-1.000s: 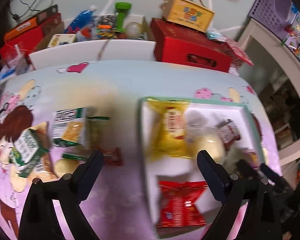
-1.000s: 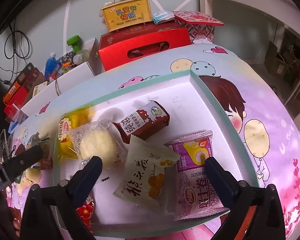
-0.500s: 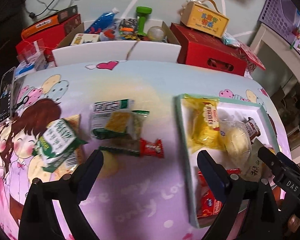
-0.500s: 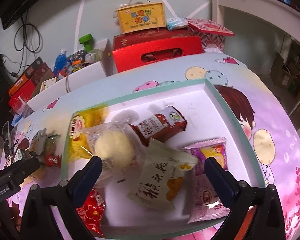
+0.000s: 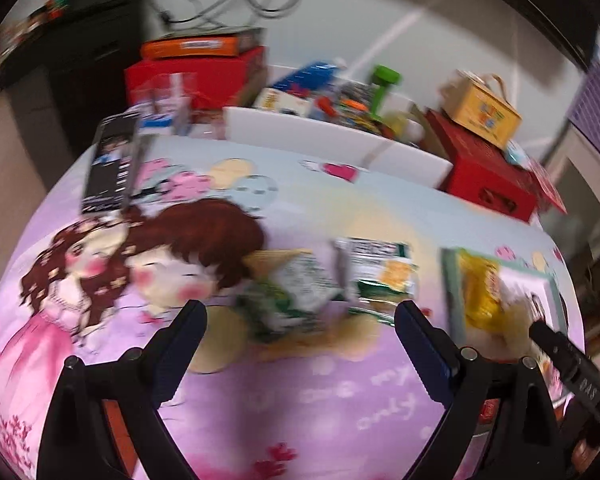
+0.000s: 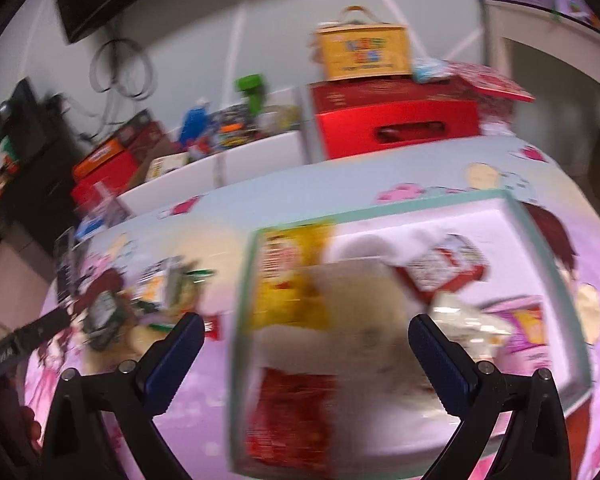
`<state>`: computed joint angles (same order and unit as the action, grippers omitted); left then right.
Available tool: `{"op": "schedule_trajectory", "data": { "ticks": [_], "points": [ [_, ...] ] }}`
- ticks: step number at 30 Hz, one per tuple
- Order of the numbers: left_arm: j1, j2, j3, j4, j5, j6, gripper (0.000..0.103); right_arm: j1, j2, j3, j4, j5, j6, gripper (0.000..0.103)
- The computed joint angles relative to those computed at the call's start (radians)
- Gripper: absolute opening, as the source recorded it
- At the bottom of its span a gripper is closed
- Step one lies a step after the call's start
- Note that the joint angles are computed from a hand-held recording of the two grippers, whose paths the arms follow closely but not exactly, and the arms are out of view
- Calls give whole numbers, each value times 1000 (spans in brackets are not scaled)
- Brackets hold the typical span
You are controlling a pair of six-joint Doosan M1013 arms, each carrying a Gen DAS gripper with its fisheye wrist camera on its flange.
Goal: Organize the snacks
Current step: 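Move both open tools back to the snack pile, then grasp the green biscuit packet with the left tool while the right tool grasps the round yellow cake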
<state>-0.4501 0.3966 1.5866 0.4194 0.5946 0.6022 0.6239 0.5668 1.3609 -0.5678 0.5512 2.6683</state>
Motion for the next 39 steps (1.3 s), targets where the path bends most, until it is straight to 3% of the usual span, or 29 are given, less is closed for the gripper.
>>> {"op": "schedule_trajectory", "data": {
  "ticks": [5, 10, 17, 27, 39],
  "points": [
    [32, -23, 38, 15, 6, -84, 95, 28, 37, -55, 67, -27, -119, 103],
    [51, -28, 57, -37, 3, -81, 95, 51, 70, -101, 131, -40, -196, 103],
    [73, 6, 39, -207, -10, 76, 95, 75, 116, -162, 169, 7, -293, 103],
    [95, 56, -16, -394, -49, 290, 95, 82, 157, -207, 175, 18, -301, 103],
    [104, 131, -88, -550, -2, 506, 95, 85, 220, -284, 223, 95, -378, 83]
  ]
}}
